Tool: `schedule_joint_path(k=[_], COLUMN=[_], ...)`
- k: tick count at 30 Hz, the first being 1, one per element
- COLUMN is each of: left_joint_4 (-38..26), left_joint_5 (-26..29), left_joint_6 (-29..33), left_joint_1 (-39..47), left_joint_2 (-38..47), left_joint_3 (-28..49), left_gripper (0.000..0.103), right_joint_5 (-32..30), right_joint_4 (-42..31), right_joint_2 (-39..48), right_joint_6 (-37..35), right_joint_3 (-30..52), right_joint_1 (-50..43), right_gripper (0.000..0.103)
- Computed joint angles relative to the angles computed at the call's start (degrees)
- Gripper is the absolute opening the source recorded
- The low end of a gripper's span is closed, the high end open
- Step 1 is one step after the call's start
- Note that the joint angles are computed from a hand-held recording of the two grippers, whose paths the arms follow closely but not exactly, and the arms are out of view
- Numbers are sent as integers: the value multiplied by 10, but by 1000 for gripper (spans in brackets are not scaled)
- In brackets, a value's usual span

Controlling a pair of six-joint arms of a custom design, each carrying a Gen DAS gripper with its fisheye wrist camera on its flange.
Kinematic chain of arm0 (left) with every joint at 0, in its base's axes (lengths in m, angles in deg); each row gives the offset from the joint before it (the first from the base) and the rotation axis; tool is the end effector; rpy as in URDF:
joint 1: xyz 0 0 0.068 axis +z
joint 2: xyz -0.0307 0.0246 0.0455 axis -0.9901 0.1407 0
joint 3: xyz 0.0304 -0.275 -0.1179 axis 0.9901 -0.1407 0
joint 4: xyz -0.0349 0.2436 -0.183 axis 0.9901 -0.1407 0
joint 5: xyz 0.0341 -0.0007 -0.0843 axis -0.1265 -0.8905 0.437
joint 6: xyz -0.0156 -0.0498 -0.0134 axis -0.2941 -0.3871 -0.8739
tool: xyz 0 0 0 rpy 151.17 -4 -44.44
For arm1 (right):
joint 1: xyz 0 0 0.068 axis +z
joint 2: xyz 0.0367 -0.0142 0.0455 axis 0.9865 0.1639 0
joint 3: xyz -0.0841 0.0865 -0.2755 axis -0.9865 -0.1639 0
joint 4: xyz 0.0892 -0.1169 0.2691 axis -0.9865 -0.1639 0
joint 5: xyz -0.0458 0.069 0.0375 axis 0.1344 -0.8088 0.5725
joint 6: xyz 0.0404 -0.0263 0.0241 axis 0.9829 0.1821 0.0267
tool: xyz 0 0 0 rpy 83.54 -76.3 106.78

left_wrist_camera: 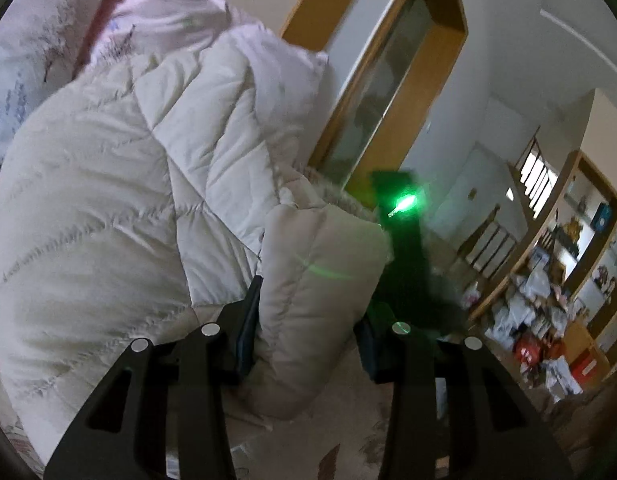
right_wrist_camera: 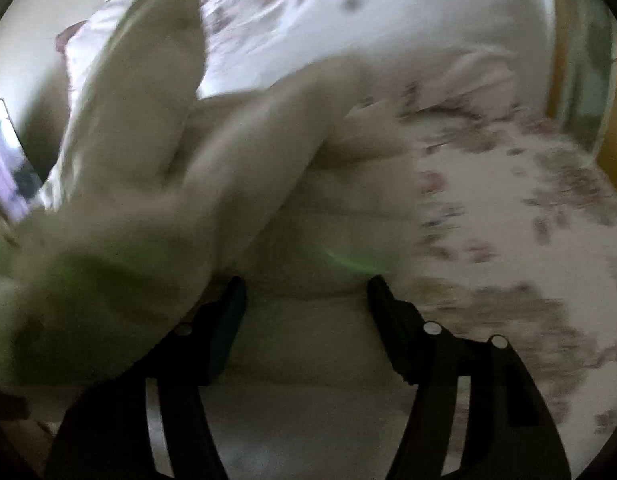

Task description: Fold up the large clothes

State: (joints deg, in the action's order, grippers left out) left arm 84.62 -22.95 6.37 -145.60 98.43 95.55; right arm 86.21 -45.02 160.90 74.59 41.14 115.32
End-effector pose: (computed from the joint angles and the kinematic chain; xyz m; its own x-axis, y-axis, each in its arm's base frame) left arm 0.1318 -0.2186 0.1437 -0.5421 -0.2786 -0.7928 0.1365 0.9017 -0.4102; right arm 0.2266 0.1588 0.0897 -0.5847 -0.2803 -0.7613 -0.5334 0.8398 0.1005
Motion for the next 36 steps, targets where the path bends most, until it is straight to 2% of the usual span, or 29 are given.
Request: schedule_joint_path(k=[3, 6, 9, 11, 13, 15, 17, 21, 25, 27, 28, 29, 30, 31, 32, 36], left_joint_4=[-26, -63, -83, -87, -85, -89, -98, -103, -119, -124, -127, -130, -133, -136, -139, -147], left_joint_5=[10, 25, 39, 48, 56, 61, 63, 66, 65, 68, 65, 62, 60, 59, 56, 54], left_joint_6=[-7, -15, -14, -14, -17, -20, -22, -23, -22, -15, -16, -16, -15, -16, -17, -18], left_joint_1=[1, 1, 5, 9, 12, 14, 14, 14, 13, 17, 15, 13, 11, 9, 6, -8], left_joint_2=[42, 79, 102, 106, 117, 118, 119, 127, 117, 120, 119, 119, 118, 117, 115, 71], left_joint_3=[27, 57, 75, 77, 80, 81, 84, 88, 87, 94, 95, 96, 96, 96, 97, 80], left_gripper=[43, 47, 53, 56, 57, 58, 59, 60, 62, 63, 63, 64, 64, 64, 64, 64], right_joint_5=[34, 0, -123, -249, -313, -330, -330, -291, -290, -279, -268, -260, -250, -227, -214, -163], right_joint_4=[-3, 4, 7, 13, 9, -15, -32, -58, -51, -56, -61, -63, -63, -57, -45, -17], right_joint_2=[-38, -87, -136, -130, -115, -119, -100, -68, -46, -40, -36, -33, -31, -32, -35, -33], right_joint_6=[5, 32, 54, 70, 84, 95, 101, 103, 117, 114, 109, 103, 97, 90, 87, 75], right_joint_3=[-22, -45, -55, -40, -19, -3, 25, 74, 91, 98, 102, 102, 103, 99, 91, 81], right_joint_1=[-57, -125, -177, -203, -197, -171, -140, -96, -88, -83, -78, -74, -71, -64, -61, -47], right_gripper=[64, 64, 65, 76, 78, 78, 78, 77, 65, 62, 55, 36, 25, 19, 15, 13])
